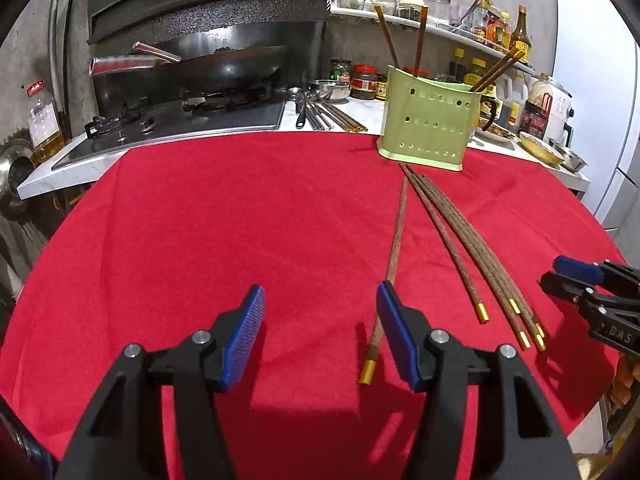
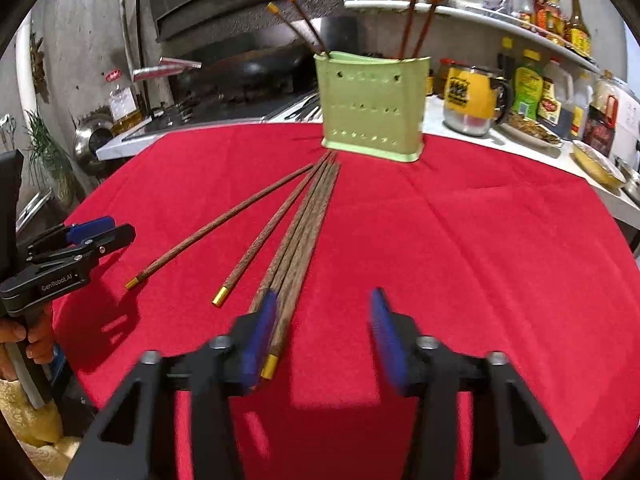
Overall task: Organize utensils
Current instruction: 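Lower the left tool onto a loose chopstick while the right tool grips another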
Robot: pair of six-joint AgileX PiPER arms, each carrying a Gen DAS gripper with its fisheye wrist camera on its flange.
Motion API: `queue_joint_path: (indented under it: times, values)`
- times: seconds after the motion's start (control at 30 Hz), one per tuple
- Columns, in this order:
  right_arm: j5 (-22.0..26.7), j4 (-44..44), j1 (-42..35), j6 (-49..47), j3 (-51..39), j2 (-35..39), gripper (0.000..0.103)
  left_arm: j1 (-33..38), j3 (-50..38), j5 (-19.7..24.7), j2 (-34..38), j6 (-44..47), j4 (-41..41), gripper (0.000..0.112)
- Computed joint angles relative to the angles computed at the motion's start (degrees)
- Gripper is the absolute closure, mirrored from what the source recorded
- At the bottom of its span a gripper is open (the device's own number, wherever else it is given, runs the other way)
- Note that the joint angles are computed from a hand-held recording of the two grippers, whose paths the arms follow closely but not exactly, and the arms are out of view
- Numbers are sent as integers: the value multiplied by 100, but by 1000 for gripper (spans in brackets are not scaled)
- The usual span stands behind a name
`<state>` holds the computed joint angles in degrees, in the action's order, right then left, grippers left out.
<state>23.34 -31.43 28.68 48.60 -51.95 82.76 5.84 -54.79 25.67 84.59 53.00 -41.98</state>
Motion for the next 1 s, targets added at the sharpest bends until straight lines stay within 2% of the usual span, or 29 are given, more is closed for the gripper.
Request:
queue_joint_path:
  times: [0.07, 0.13, 0.37, 0.6, 0.63, 0.67, 0.73, 0.83, 0.97, 1.0]
  values:
    - [-38, 148, -17, -179, -98, 125, 82, 25, -64, 26, 56, 5, -44, 55]
    - [-59, 387, -34, -453, -253, 294, 85, 73, -116, 69, 104, 72, -131, 55]
    - [129, 827, -140, -871, -717, 755, 85, 93, -226, 140, 235, 166, -231, 55]
    - [520, 645, -101, -872, -1100, 1102, 85, 108, -299, 234, 296, 189, -296, 55]
    - [528, 650, -107, -877, -1112, 1104, 87, 103, -297, 237, 286, 196, -303, 55]
    - [575, 560, -87, -834, -1120, 1107, 93, 100, -304, 242, 284, 185, -294, 55]
    - [670, 259, -44, -622, -1050, 1056, 95, 104, -317, 264, 273, 143, -279, 55]
    - [617, 449, -243, -762, -794, 827, 96, 205, -366, 453, 275, 196, -397, 55]
    - [556, 418, -554, -620, -310, 405, 96, 336, -352, 897, 258, 619, -692, 72]
    - [553, 377, -633, -565, -166, 278, 96, 329, -315, 978, 238, 738, -719, 72]
